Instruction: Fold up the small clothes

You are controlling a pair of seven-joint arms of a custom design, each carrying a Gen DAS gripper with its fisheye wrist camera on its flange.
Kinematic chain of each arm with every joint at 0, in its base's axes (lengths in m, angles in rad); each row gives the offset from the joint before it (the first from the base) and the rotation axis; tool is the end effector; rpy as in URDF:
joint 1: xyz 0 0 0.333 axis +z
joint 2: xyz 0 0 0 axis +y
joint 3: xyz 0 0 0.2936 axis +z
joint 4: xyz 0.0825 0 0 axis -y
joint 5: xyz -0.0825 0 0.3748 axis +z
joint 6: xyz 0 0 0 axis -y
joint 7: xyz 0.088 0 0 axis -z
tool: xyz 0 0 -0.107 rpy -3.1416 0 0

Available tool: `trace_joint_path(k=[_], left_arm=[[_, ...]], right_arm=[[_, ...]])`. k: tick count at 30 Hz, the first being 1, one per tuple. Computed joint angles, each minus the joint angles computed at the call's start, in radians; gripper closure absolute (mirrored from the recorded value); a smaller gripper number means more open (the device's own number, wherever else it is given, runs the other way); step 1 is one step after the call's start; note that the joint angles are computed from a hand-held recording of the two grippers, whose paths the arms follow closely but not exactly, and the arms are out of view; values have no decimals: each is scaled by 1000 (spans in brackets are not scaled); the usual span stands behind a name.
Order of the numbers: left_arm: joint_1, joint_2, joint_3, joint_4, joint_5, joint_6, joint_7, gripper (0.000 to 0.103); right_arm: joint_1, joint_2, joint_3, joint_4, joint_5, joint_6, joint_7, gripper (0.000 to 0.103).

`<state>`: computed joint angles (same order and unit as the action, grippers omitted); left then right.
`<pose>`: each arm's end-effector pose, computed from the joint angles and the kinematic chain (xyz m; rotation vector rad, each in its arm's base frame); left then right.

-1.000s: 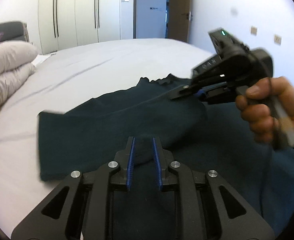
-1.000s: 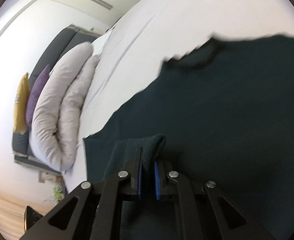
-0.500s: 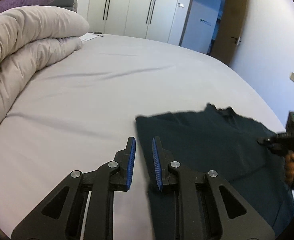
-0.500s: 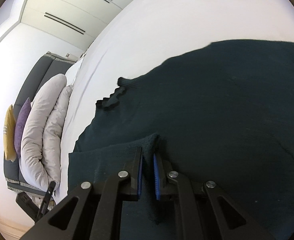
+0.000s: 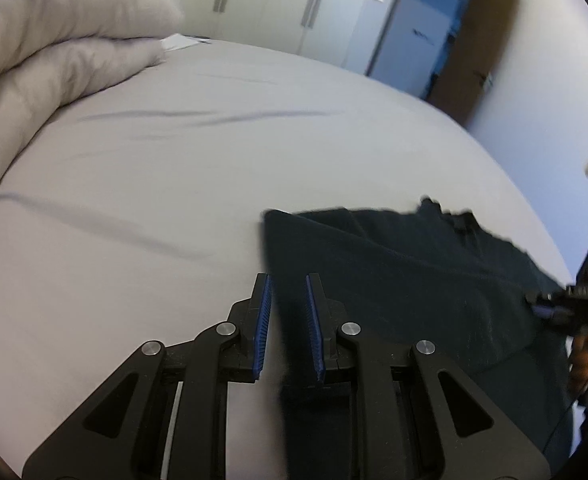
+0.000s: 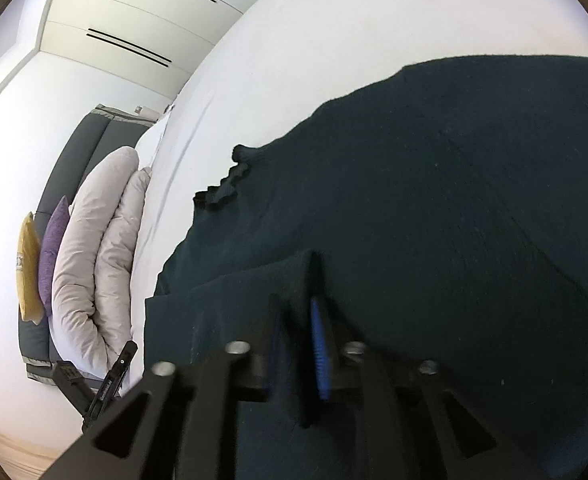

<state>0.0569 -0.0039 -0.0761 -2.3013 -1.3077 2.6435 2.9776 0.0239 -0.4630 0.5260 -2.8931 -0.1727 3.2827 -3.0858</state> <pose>0.5229 0.0152 0.3543 -1.5701 2.2016 -1.1490 0.3290 0.2115 0.3708 -0.8244 2.1787 -0.0437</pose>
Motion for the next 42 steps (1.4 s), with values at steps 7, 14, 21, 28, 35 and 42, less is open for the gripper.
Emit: trace_joint_path(k=[7, 14, 21, 28, 35, 42], left_arm=[[28, 17, 9, 39, 35, -27, -42, 86], [-13, -13, -15, 14, 58, -19, 10, 86], [-91, 56, -67, 2, 279, 148, -97, 86], [-101, 79, -98, -20, 270, 242, -47, 86], [-108, 91, -116, -22, 207, 299, 17, 86], [-112, 103, -129, -21, 158, 328, 76, 85]], right_arm=[[32, 52, -19, 61, -5, -46, -27, 70], [16, 28, -7, 97, -109, -172, 30, 93], [-53, -10, 53, 73, -199, -167, 171, 94], [-29, -6, 8, 88, -288, -213, 218, 95], [34, 24, -67, 131, -366, -298, 228, 95], [50, -60, -32, 89, -406, -349, 378, 97]])
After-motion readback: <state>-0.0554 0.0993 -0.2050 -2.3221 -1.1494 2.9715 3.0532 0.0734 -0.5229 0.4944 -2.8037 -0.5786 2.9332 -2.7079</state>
